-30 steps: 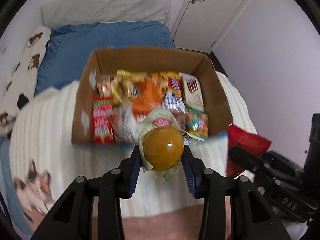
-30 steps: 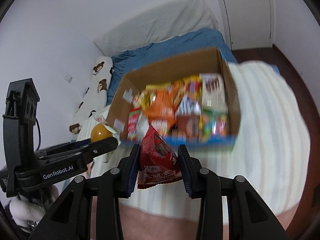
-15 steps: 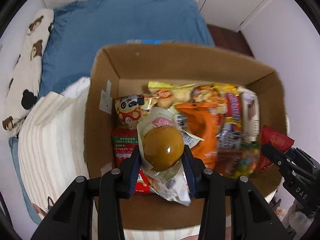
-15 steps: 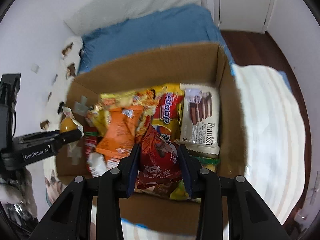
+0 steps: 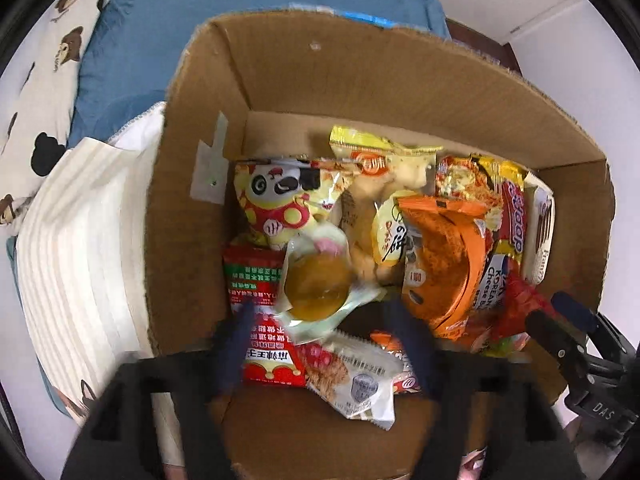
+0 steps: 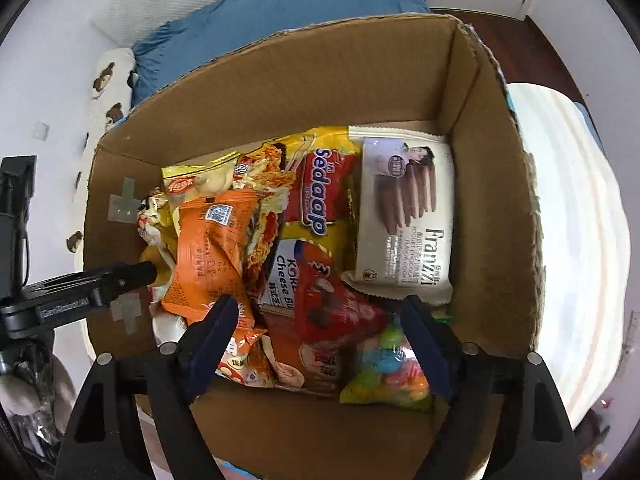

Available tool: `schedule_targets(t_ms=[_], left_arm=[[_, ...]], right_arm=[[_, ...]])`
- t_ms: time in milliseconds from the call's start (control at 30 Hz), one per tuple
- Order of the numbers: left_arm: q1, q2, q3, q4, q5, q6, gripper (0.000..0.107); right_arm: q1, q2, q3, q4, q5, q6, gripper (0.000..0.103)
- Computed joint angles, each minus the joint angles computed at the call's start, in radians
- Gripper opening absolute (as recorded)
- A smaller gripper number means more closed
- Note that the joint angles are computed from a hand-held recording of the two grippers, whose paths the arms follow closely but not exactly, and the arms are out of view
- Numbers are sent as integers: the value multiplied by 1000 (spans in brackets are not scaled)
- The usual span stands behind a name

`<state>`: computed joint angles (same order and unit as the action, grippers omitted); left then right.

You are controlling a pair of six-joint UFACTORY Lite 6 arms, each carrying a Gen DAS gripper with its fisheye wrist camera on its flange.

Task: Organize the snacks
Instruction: 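Carry both items into the cardboard box and open both grippers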

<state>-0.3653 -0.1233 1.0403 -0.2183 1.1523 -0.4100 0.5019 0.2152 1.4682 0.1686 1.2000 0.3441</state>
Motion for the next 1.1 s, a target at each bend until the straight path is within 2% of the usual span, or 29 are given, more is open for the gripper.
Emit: schedule_targets(t_ms=[33, 67, 333, 500, 733, 933, 1100], left_arm=[[-15, -11, 2, 26, 4, -13, 93], [-29, -18, 3, 45, 11, -30, 94], [-111, -137, -39, 92, 26, -146, 96], [-281, -221, -31, 197, 80, -323, 96], [-425, -299, -4, 309, 129, -511, 96], [-660, -344, 58, 443, 223, -752, 96], [-972, -346, 175, 570, 381, -1039, 96]], right_arm=[[13, 7, 16, -25, 13, 18, 97], [25, 13, 27, -42, 24, 27, 100], [44, -34, 8, -55, 48, 54, 100], [70, -119, -26, -59, 46, 70, 100], [137, -267, -76, -134, 68, 139, 100], [230, -400, -90, -212, 110, 227, 100], [379, -497, -55, -298, 181, 361, 100]])
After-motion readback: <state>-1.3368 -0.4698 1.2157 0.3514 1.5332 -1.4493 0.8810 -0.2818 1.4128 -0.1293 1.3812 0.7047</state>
